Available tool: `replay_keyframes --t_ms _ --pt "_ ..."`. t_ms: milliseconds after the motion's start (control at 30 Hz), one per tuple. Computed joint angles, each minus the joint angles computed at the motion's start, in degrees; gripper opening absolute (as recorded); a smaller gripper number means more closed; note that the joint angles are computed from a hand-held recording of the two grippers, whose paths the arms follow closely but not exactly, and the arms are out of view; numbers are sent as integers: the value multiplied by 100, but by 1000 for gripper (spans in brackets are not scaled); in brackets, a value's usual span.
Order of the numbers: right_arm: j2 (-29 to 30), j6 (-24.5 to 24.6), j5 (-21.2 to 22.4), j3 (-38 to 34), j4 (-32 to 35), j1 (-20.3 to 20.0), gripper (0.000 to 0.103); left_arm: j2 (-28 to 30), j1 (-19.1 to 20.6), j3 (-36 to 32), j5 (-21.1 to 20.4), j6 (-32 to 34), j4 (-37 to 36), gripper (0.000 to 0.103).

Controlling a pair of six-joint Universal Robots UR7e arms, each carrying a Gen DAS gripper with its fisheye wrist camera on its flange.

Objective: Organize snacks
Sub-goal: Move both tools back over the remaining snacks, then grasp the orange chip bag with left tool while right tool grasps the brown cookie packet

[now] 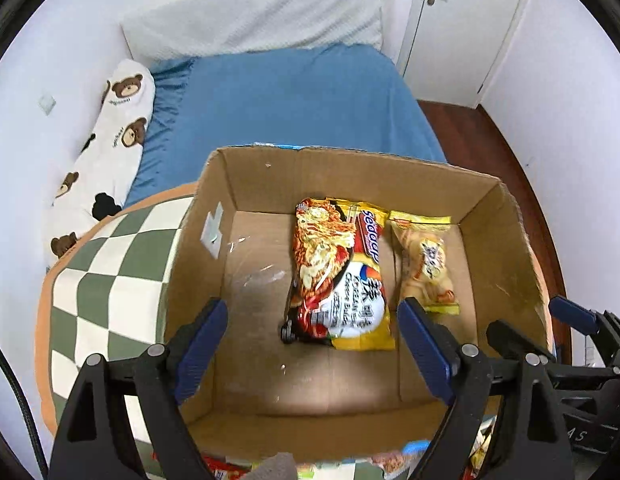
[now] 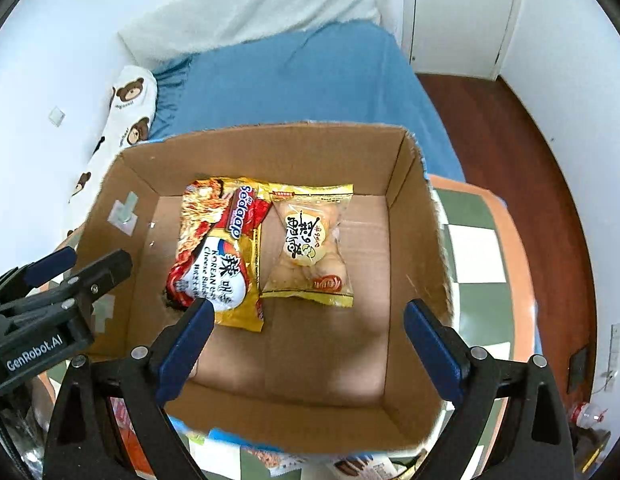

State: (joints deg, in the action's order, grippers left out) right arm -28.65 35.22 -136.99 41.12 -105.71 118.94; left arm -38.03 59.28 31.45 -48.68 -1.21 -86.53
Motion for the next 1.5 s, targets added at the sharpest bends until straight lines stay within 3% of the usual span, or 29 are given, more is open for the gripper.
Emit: replay_keyframes --t_ms 167,467,800,1000,1167,1267,1400,1500 --pt "-236 148 -337 454 -227 252 97 -719 -174 1062 33 94 -605 87" --pt "-880 603 -404 1616 -831 621 98 -1655 -383 2326 68 -5 -1120 87" --pt "-1834 1787 296 3591 -1231 583 98 -2536 -237 3573 137 -780 -623 87" --pt "-2341 2676 1080 4868 -1391 358 98 -3027 20 4346 515 -1295 -66 87" --pt "-2358 2978 1575 5554 -1764 105 98 -3252 395 4478 526 -2009 538 87" --pt "-2136 2981 1385 5503 -1596 107 95 -3317 553 4375 619 -2286 808 87" --pt "-1880 2900 1417 5365 -1401 67 75 -3385 663 4345 780 -2186 833 87" --pt "-1754 2796 1411 5348 -1470 99 73 -3282 720 4258 908 -1914 938 87"
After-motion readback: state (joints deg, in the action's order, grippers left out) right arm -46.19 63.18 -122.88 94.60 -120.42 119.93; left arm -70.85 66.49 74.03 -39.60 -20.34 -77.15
